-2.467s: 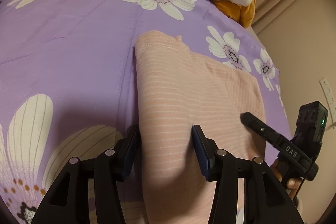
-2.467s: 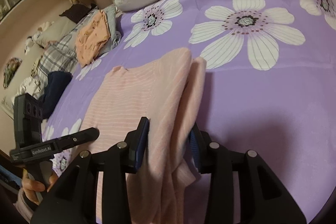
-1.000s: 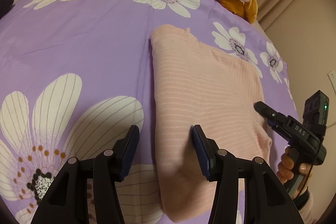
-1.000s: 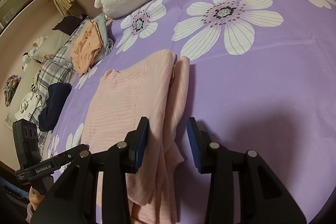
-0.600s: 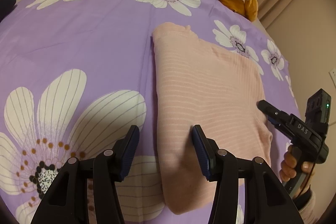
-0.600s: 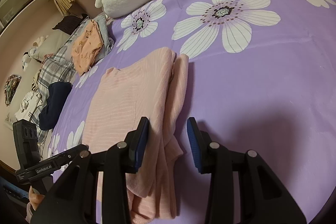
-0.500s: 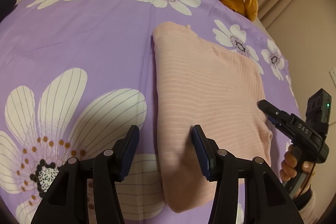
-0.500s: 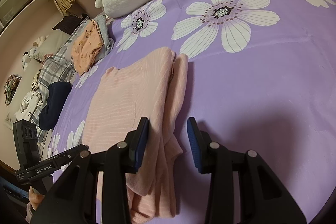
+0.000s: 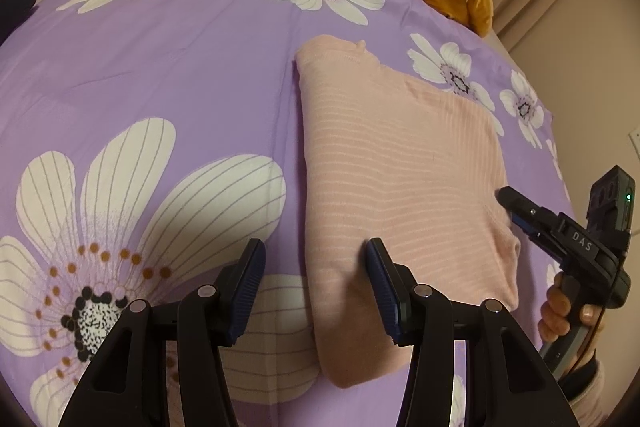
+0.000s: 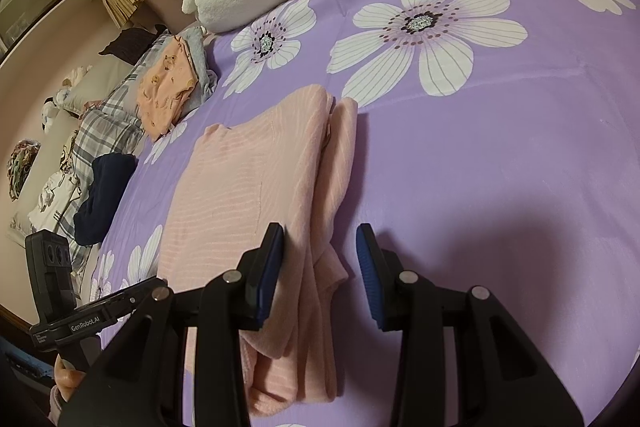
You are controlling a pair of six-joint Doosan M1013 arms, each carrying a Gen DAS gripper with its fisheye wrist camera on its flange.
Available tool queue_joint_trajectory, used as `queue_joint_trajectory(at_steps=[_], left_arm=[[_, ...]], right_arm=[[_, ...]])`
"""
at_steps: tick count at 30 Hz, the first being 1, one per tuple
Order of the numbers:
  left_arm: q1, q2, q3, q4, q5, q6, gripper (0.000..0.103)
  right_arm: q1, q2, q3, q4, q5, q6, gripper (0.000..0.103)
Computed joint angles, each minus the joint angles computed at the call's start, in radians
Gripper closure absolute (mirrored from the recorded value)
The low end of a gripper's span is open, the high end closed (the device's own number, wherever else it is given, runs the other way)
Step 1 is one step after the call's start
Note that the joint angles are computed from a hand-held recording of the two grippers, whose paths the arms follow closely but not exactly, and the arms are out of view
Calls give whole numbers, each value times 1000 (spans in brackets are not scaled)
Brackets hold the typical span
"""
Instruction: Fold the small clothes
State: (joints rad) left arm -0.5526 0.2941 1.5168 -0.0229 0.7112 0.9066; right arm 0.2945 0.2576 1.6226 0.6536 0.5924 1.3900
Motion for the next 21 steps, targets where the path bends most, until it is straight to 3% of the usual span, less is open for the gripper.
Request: queue_joint_trajectory(at_steps=[21], left_arm=[[-13, -9, 11, 31, 8, -40, 53]], right_arm=[[1, -14, 18, -11, -6, 12, 64]])
